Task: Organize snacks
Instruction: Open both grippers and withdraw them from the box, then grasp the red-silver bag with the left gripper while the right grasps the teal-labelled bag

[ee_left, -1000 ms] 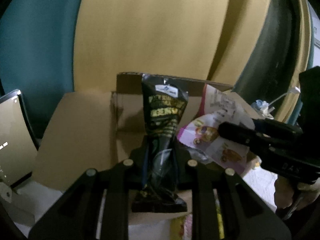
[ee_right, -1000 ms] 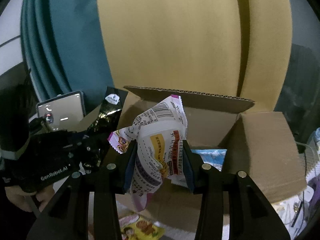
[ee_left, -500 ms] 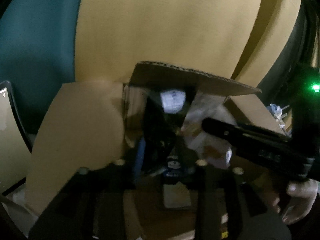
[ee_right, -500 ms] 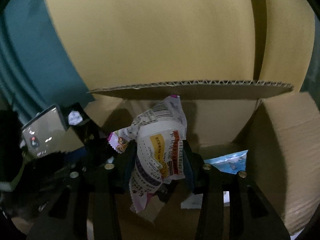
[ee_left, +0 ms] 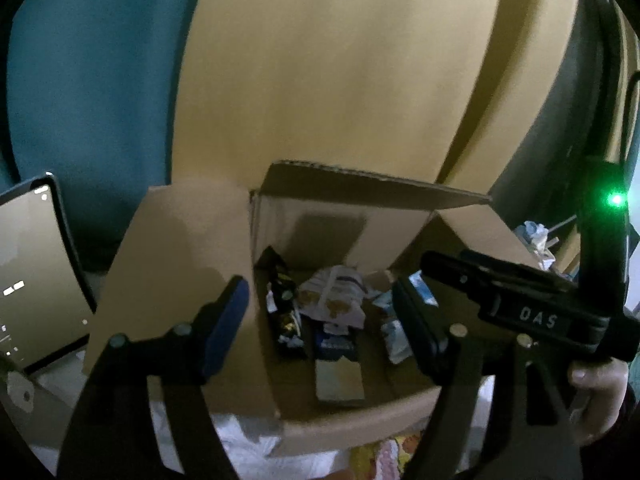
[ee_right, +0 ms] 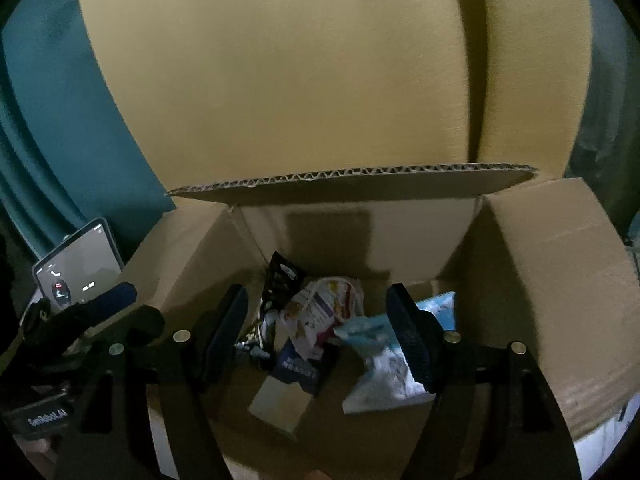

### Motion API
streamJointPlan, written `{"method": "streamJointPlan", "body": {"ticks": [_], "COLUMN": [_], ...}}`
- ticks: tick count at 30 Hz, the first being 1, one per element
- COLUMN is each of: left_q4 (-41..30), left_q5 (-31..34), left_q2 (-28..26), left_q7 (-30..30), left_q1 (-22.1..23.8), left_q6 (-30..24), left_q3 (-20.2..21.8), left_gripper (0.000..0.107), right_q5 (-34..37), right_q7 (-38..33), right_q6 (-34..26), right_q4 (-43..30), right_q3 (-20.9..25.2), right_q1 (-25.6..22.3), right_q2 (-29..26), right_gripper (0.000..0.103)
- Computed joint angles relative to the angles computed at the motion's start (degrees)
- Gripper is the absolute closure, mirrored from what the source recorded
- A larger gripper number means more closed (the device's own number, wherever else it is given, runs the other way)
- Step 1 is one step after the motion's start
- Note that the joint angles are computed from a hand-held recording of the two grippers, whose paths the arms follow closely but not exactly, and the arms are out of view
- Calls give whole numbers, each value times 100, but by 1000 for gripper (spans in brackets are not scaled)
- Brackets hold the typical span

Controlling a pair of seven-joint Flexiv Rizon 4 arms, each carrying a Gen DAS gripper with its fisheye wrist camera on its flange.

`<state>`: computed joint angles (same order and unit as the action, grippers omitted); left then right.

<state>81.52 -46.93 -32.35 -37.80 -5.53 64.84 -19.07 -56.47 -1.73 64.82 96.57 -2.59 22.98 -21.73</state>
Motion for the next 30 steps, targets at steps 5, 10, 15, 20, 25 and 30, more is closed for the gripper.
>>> {"method": "streamJointPlan", "body": {"ticks": [5,10,15,20,25,30], "left_q4": [615,1255,1792,2369,2943,3592], "left_q5": [-585,-1423,-2187,-2830,-3183,-3334], "left_q2": [487,1018,1492,1964,2382,2819], "left_q7": [582,1324,1867,2459,2814,3035], "left_q1": [137,86,-70,-350,-716,-1033], "left_q6": [189,290,154,20,-117,-278], "left_q3": [-185,-122,120,441,831,1160], "left_gripper": [31,31,30,22,22,22], "right_q5": [-382,-806,-1162,-1347,-1536,-1559], "right_q7": [352,755,1127,1334,1628,1888], "right_q6": [-154,-380,-649,-905,-1182,-1419], "right_q4": [318,622,992,1344,1791,2208], "right_q3": [65,286,578,865,1145,1415], "right_q1": [81,77,40,22,21,68], "right_q2": [316,636,989,1294,1653,1925], "right_gripper": [28,28,28,28,28,28]}}
